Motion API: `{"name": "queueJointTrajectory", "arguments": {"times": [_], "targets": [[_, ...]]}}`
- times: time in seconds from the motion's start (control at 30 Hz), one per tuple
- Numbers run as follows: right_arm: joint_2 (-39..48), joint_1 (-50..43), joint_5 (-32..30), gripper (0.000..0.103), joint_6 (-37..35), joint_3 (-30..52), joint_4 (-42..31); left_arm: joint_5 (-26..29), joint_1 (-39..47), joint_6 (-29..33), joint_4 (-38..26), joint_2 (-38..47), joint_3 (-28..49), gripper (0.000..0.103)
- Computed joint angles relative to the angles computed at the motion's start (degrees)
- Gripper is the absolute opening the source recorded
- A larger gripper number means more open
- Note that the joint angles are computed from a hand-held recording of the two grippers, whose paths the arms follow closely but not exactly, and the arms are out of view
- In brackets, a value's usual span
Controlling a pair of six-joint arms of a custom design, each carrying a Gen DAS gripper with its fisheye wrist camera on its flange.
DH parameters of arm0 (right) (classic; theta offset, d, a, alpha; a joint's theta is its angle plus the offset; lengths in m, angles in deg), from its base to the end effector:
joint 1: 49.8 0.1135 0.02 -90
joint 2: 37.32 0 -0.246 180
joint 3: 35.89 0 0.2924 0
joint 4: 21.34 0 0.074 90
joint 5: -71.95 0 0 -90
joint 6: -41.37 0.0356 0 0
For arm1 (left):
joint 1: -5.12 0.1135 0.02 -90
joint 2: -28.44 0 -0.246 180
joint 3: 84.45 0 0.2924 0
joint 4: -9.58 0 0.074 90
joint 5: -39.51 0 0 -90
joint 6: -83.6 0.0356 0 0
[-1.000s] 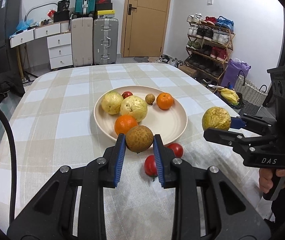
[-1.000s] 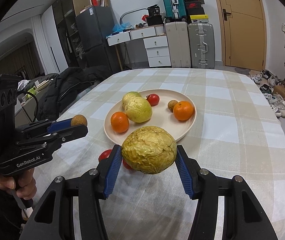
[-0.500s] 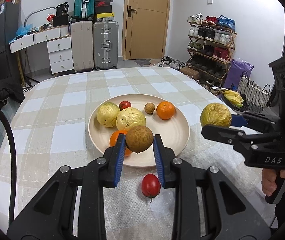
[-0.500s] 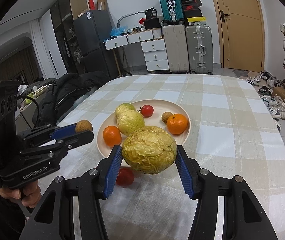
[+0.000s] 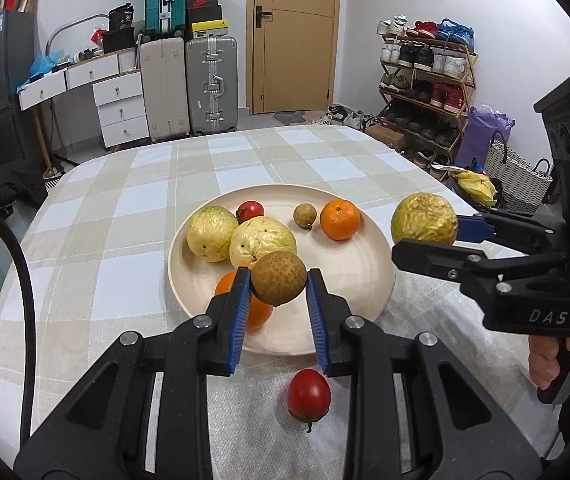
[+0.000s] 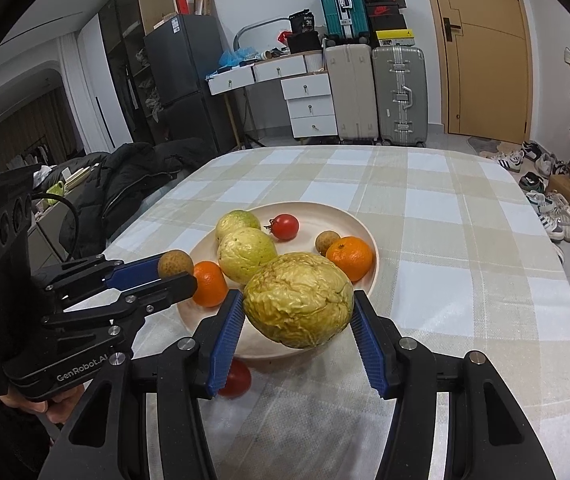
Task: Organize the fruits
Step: 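Lift and carry the bumpy fruit and brown fruit over the plate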
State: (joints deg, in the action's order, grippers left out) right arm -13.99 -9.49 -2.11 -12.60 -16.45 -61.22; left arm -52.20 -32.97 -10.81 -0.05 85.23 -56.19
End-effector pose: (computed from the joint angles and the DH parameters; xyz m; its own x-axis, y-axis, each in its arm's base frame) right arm 0.1314 0.0986 0.1162 -0.7035 0.1448 -0.6957 -0.0705 0.9600 0.2711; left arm 0.1804 -0.1400 0.1120 -0.5308 0.3184 -0.7854 0.5590 0.8281 -0.0421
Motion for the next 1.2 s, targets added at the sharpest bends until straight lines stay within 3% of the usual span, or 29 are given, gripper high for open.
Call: {"name": "queueJointTrajectory", "arguments": {"times": [0.5, 0.83, 1.2], "targets": [[9.6, -6.4, -5.8, 0.055, -2.4, 0.7, 8.0, -0.9, -1.2, -0.1, 4.3, 10.3, 3.3, 0.025], [17.0, -8.0, -7.5, 0.055, -3.4, 1.3, 14.0, -2.7, -2.5, 0.5, 5.0, 12.3, 3.9, 0.025], [21.4, -9.2, -9.1, 0.055, -4.3, 1.9, 17.6, -0.4, -3.2, 0.2, 4.4, 14.0, 4.8, 0.025]]}}
